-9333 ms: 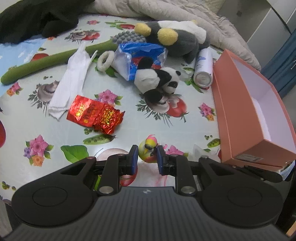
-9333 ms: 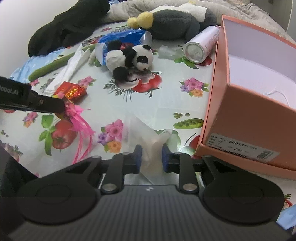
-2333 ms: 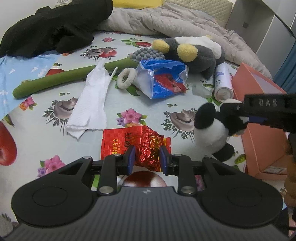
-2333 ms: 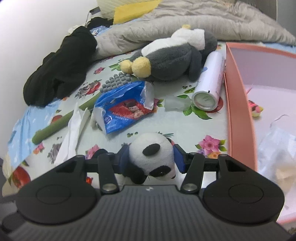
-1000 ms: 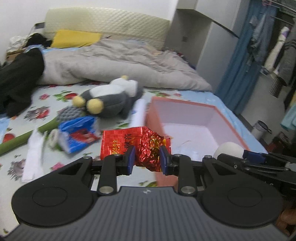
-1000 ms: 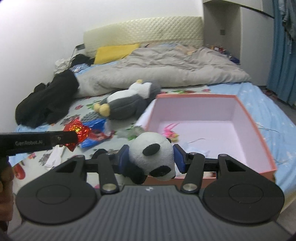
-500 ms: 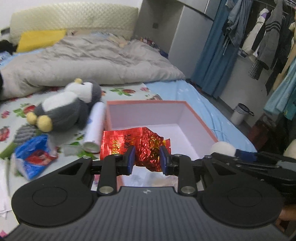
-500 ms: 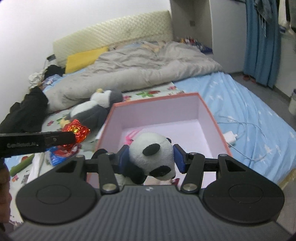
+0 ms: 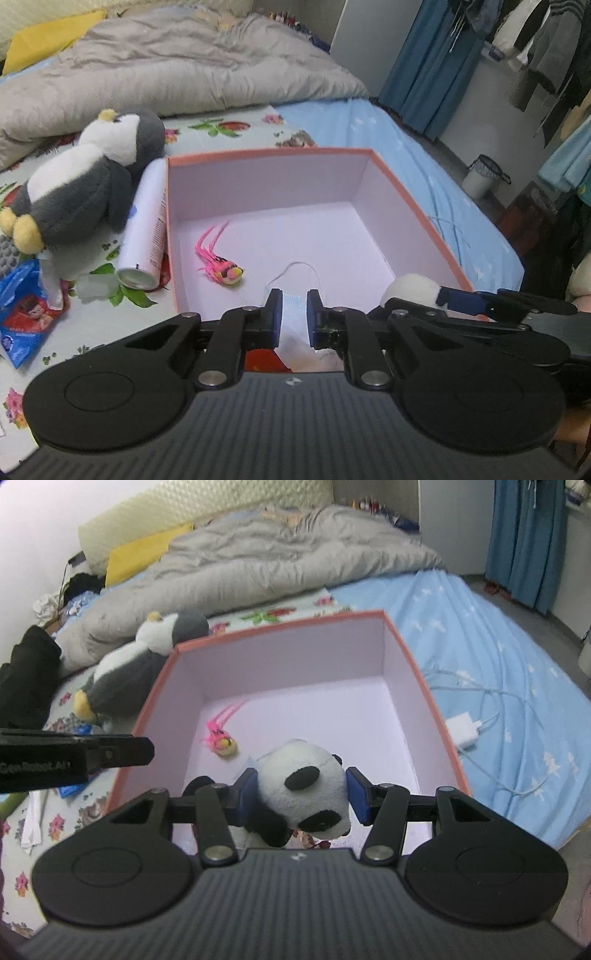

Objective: Organize soft objects
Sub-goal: 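Open both grippers to drop the panda and red packet into the box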

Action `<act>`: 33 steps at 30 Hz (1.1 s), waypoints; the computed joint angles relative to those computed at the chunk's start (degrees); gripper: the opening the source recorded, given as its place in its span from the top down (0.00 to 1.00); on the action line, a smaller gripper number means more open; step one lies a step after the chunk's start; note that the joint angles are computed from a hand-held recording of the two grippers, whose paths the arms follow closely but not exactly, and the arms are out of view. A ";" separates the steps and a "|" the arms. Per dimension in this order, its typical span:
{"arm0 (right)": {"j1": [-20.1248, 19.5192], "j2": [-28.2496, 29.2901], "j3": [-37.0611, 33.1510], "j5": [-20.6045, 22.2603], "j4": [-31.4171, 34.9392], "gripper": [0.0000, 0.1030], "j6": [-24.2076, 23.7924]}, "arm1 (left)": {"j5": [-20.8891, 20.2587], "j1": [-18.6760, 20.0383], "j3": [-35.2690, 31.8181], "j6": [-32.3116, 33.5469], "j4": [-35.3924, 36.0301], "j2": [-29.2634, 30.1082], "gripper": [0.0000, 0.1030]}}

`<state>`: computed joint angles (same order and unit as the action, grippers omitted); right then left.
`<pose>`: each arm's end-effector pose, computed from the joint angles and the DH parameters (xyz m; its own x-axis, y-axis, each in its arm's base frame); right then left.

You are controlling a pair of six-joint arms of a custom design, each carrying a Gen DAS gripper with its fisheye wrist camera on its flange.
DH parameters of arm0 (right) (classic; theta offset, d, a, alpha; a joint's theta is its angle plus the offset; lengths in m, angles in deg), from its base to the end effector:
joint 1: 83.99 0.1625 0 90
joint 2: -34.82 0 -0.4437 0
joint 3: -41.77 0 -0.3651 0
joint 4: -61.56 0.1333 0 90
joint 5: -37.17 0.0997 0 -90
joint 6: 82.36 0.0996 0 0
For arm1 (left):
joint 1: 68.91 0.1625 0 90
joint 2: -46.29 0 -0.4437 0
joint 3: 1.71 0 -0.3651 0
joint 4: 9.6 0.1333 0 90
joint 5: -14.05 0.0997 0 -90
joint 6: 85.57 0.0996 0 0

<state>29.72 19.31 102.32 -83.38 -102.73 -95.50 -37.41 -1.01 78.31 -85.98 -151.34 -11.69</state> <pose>0.4032 -0.7124 -0.0033 -0.7853 -0.2974 0.5429 -0.5436 0.7509 -0.3750 -0.0819 -0.7210 0.3834 -0.8432 0.0025 -0.5377 0.3208 0.8049 -0.4993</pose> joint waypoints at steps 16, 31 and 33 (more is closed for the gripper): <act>-1.86 0.53 -1.18 3.39 1.46 0.34 -0.34 | 0.00 1.22 -0.32 -2.15 -0.32 1.16 0.84; 0.70 -6.06 12.79 5.56 -12.76 0.34 -1.59 | 3.08 -4.49 12.88 2.14 -10.05 -7.87 0.83; 1.09 -6.94 14.74 5.74 -14.56 0.34 -1.74 | 3.73 -5.53 15.19 2.47 -11.55 -9.50 0.83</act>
